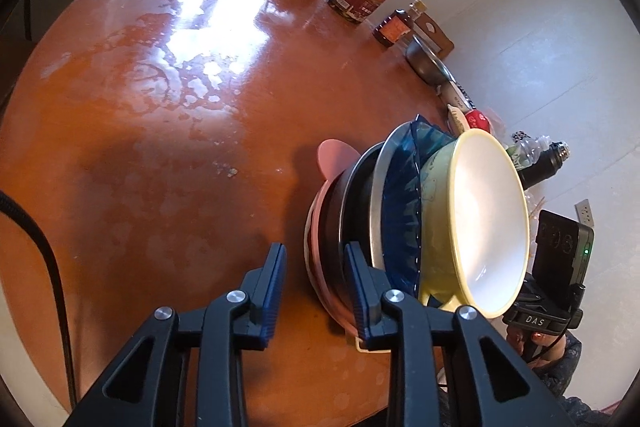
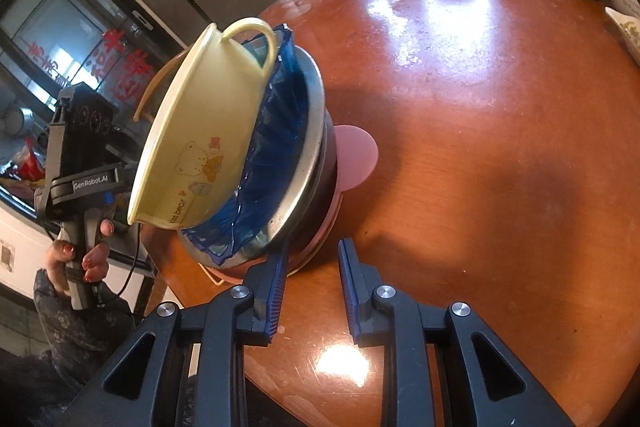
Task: Organize plates and bowls
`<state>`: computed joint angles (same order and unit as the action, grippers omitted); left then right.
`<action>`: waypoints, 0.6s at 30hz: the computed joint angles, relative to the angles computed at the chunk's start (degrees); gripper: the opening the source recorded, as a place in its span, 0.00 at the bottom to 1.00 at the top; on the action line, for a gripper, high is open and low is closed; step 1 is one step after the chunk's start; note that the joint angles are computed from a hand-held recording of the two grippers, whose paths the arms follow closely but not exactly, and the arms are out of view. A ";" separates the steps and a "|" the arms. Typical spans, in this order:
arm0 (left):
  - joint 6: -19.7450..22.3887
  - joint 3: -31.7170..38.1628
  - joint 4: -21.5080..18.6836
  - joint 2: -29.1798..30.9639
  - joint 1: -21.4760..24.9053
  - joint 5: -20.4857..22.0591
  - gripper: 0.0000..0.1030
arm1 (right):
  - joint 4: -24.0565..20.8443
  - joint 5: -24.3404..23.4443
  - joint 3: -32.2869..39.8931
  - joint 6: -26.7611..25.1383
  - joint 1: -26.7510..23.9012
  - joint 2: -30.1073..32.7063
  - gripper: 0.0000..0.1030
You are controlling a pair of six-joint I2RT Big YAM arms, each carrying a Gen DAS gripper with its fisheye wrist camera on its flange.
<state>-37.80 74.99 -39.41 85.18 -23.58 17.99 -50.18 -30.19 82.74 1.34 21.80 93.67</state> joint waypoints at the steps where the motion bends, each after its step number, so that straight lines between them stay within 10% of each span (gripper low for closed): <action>1: -0.04 0.06 0.53 0.26 0.10 0.94 0.25 | 0.05 0.01 -0.12 -0.04 -0.07 -0.11 0.25; 18: 2.89 3.77 -1.63 2.98 -2.72 -0.60 0.21 | -0.27 -1.05 -0.97 -3.71 -2.12 -0.82 0.20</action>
